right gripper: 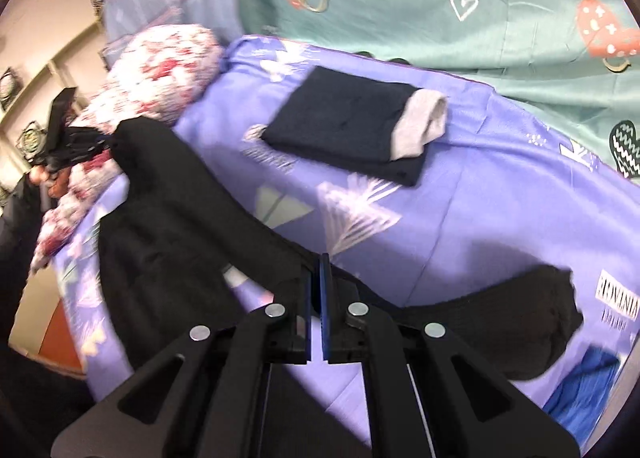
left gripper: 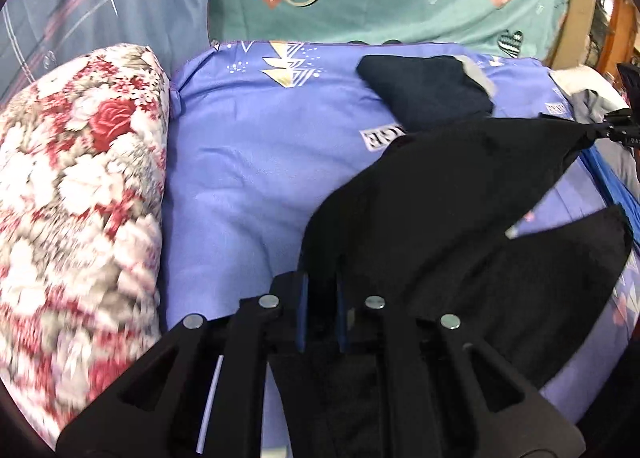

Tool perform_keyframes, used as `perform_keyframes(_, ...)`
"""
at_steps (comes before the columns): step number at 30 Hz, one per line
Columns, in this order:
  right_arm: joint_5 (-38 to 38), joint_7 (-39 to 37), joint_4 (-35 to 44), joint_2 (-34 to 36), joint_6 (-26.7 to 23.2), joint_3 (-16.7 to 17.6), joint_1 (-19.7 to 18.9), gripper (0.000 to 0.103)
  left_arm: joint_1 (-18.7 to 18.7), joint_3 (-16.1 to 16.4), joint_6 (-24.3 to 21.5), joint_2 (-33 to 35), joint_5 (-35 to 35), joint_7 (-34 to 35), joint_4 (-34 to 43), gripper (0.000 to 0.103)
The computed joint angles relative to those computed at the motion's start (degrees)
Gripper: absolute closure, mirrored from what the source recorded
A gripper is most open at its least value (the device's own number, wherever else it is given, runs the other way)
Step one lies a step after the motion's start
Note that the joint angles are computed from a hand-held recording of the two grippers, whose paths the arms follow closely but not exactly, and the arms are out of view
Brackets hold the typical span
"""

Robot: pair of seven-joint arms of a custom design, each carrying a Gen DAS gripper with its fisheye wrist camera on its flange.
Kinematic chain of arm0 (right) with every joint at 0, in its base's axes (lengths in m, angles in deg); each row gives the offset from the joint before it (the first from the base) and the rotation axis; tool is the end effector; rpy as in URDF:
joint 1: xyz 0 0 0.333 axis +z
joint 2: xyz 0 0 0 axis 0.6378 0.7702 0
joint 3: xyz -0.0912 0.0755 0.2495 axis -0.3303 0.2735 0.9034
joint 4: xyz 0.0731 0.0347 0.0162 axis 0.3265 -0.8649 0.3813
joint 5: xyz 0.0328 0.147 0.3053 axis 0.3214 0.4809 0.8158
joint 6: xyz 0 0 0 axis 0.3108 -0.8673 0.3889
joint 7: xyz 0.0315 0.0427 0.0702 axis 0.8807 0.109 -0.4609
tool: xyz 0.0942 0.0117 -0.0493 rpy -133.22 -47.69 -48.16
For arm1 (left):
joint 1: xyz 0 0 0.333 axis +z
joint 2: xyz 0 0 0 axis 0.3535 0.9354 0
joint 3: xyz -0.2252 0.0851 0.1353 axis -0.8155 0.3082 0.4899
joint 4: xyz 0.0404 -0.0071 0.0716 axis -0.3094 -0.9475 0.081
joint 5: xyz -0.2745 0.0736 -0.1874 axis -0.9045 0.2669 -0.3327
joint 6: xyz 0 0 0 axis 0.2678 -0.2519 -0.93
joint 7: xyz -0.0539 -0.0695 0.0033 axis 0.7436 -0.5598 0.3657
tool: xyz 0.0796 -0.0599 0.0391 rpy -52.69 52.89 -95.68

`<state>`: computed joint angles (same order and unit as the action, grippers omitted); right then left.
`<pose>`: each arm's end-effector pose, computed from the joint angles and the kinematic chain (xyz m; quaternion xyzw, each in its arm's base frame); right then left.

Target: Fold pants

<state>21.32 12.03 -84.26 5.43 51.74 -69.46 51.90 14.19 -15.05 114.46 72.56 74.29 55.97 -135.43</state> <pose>0.4561 0.0387 0.5785 -0.7332 0.5911 -0.1218 0.3134 0.5873 -0.1629 0.5854 -0.4190 0.8496 -0.2723 0.1688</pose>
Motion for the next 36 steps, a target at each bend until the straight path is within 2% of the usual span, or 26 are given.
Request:
perform_keyframes(2,-0.33,1.84,-6.42,-6.11,1.69,1.61,0.34,0.100,0.06,0.16,1.85,-5.25,0.86,1.21,-6.92,0.092)
perform_keyframes(4,0.18,3.50,-11.83,-11.05,2.56,1.80,1.82,0.100,0.55,0.28,2.11,-9.51,-1.17,2.59,-12.19,0.092)
perform_keyframes(6,0.59,5.48,-17.08,-15.48,3.63,1.94,3.65,0.100,0.71,0.47,3.54,-13.18,-3.10,3.89,-17.08,0.093)
perform_keyframes(9,-1.24,9.21,-24.46,-21.38,5.63,3.32,5.11,0.100,0.53,0.56,5.03,-19.20,-2.45,4.47,-25.13,0.093)
perform_keyframes(11,-1.49,11.56,-28.56,-24.49,6.36,3.08,6.63,0.100,0.21,0.82,5.43,-22.99,-2.73,6.02,-30.09,0.093)
perform_keyframes(16,-2.03,16.71,-36.92,-31.00,8.63,2.68,10.79,0.100,0.01,1.53,6.78,-28.06,-4.26,6.72,-38.93,0.093)
perform_keyframes(21,-2.89,19.91,-40.40,-32.41,10.71,1.68,15.72,0.100,1.01,1.40,7.82,-28.06,-3.02,4.44,-43.00,0.092)
perform_keyframes(24,-3.86,21.68,-40.72,-31.24,11.46,1.61,17.36,0.100,2.38,0.39,6.39,-26.23,0.38,-0.35,-42.50,0.075)
perform_keyframes(26,-6.47,23.94,-40.12,-29.61,9.65,3.73,16.27,0.097,4.30,-1.80,7.31,-25.60,7.90,-8.34,-42.63,0.020)
perform_keyframes(27,-7.84,24.82,-39.66,-28.51,8.54,4.70,16.02,0.096,4.84,-2.33,8.23,-25.61,10.82,-11.25,-42.99,0.014)
perform_keyframes(28,-8.75,25.43,-39.23,-27.35,8.19,5.23,16.16,0.091,4.97,-2.22,8.87,-25.72,12.19,-12.79,-43.32,0.014)
perform_keyframes(29,-9.59,25.93,-38.99,-26.82,7.48,5.61,16.29,0.073,4.51,-1.25,8.03,-25.84,10.96,-12.57,-43.09,0.014)
perform_keyframes(31,-10.11,26.55,-39.94,-27.55,8.68,5.76,17.29,0.062,4.32,0.03,6.66,-26.36,9.03,-13.42,-42.88,0.014)
perform_keyframes(33,-11.26,27.54,-40.79,-29.42,8.87,6.23,17.35,0.062,4.81,0.63,3.89,-27.00,7.81,-16.18,-42.37,0.013)
perform_keyframes(36,-13.47,30.71,-43.13,-33.54,10.48,7.66,15.79,0.062,6.48,0.76,-5.68,-25.52,6.53,-27.42,-38.88,0.011)
